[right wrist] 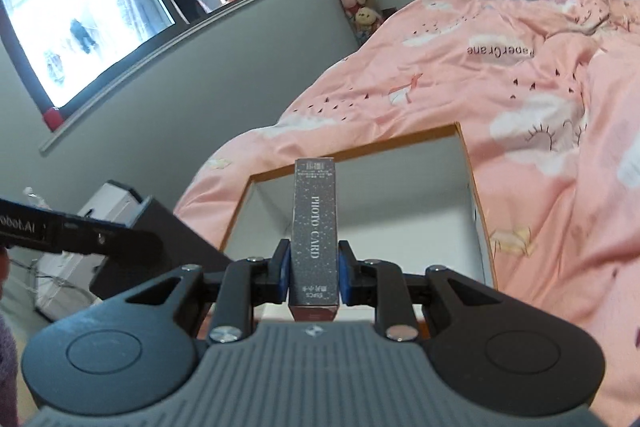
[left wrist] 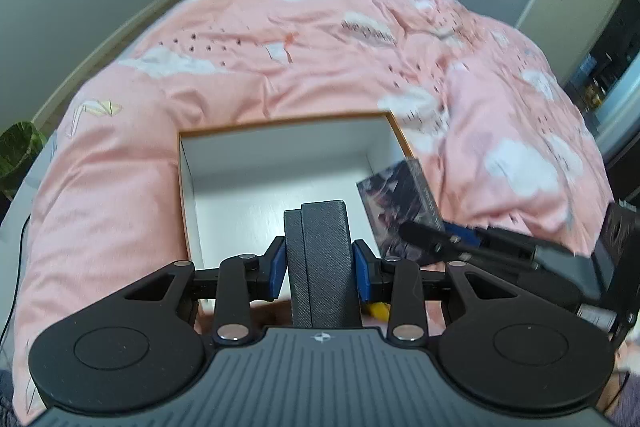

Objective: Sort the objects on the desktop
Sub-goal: 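Carry both boxes into the orange box and lower them upright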

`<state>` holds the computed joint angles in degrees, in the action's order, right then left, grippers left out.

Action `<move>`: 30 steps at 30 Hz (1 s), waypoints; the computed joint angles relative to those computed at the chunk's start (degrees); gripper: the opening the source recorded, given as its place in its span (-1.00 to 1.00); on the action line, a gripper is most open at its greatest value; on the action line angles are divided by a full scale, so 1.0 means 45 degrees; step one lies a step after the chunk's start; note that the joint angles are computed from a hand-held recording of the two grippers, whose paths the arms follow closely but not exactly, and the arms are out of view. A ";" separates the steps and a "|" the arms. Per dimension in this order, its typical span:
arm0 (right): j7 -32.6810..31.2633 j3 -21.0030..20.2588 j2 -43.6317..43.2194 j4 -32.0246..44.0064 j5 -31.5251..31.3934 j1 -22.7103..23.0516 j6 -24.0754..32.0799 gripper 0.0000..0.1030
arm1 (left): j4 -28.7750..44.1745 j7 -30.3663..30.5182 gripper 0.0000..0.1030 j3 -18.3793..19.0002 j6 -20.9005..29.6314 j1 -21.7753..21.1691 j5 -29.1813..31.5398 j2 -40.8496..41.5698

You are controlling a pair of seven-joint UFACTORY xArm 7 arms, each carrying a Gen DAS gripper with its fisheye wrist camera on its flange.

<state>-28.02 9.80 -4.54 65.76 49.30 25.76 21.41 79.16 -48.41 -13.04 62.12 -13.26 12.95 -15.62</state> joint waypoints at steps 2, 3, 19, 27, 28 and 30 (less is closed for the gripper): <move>0.0737 0.0254 0.0676 0.0373 -0.0935 0.0028 -0.0731 -0.52 | -0.0317 -0.0272 -0.22 0.0008 -0.0523 0.0148 0.0333 0.0100; 0.1091 0.0352 0.1012 0.0552 -0.1351 0.0030 -0.1023 -0.52 | -0.0503 -0.0424 -0.22 0.0018 -0.0793 0.0212 0.0497 0.0154; 0.6222 0.1186 0.4465 0.2521 -0.7408 -0.0341 -0.1157 -0.52 | -0.2481 -0.0956 -0.22 0.0773 -0.2328 0.0550 0.0840 0.1237; 0.5686 0.1682 0.4946 0.2899 -0.6307 -0.0881 0.0141 -0.52 | -0.3054 -0.0260 -0.22 0.1130 -0.2310 0.0571 -0.0220 0.1276; 0.5634 0.1719 0.5030 0.2977 -0.6141 -0.0901 0.0286 -0.52 | -0.3150 -0.0213 -0.22 0.1163 -0.2321 0.0595 -0.0323 0.1247; 0.5539 0.1761 0.5217 0.3184 -0.5902 -0.0910 0.0627 -0.52 | -0.3336 -0.0092 -0.22 0.1174 -0.2381 0.0629 -0.0376 0.1172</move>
<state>-3.09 17.72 18.93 80.09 22.74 21.67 24.23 64.14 -48.82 -7.76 51.41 -10.42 11.26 -10.34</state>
